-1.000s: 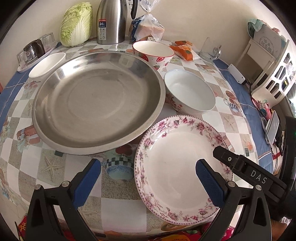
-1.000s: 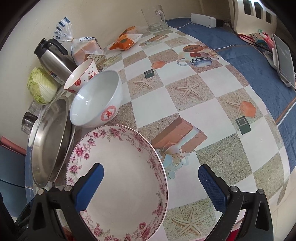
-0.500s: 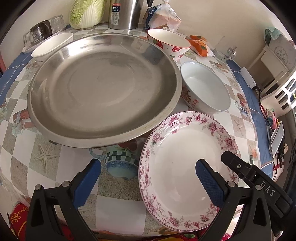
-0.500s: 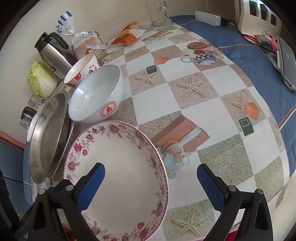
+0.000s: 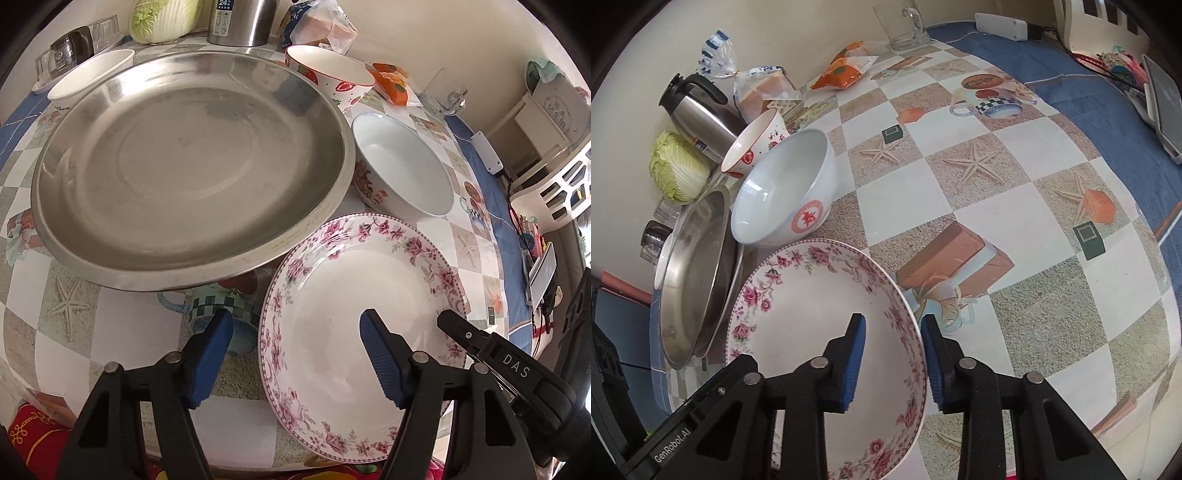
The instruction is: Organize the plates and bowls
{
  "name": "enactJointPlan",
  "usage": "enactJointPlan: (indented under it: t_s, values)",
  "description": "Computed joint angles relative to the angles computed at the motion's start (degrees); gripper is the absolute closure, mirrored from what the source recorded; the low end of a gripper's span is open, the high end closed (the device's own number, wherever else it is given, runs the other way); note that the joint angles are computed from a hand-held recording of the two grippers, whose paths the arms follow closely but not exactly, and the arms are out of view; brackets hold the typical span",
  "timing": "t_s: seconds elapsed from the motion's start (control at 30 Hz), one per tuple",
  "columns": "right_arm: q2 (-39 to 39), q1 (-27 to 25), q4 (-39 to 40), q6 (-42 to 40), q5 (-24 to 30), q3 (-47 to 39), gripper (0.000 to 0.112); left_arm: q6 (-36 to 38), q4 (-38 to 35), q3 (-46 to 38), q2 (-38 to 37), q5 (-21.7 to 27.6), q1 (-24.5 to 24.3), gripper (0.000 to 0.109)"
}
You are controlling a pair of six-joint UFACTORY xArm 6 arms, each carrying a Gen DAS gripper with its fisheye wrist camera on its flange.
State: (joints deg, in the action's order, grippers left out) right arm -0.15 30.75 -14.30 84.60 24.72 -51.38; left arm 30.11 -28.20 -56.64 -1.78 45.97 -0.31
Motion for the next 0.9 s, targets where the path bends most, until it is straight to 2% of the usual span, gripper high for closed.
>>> enactJointPlan:
  t_s: [0.07, 0.13, 0.23, 0.47, 0.53, 0.9]
  values:
    - [-0.2, -0.2, 1.3, -0.2, -0.6, 0.8, 0.094, -0.6, 0.9, -0.1, 0.4, 0.0, -0.1, 0.037]
    - [-0.3, -0.3, 2.4, -0.6, -1.6, 1.4, 0.095, -1.4, 1.7, -0.7, 1.2, 0.8, 0.0, 0.048]
    - [-0.2, -0.4, 2.7, -0.8, -1.8, 1.4, 0.095, -2.2, 2.3, -1.0, 1.9, 0.9, 0.1, 0.054]
    - [-1.4, -0.3, 3.6, -0.1, -3.9, 3.4, 0.096, -1.1, 0.9, -1.3, 2.2, 1.2, 0.0, 0.055]
    - [-1.7, -0.5, 4.2, 0.0, -5.2, 4.2, 0.096, 0.1, -0.9, -1.7, 2.5, 2.5, -0.3, 0.06]
    - [-2.5, -0.6, 6.7, -1.6, -7.5, 6.2, 0.095, 1.3, -3.2, -2.3, 3.3, 2.6, 0.0, 0.065]
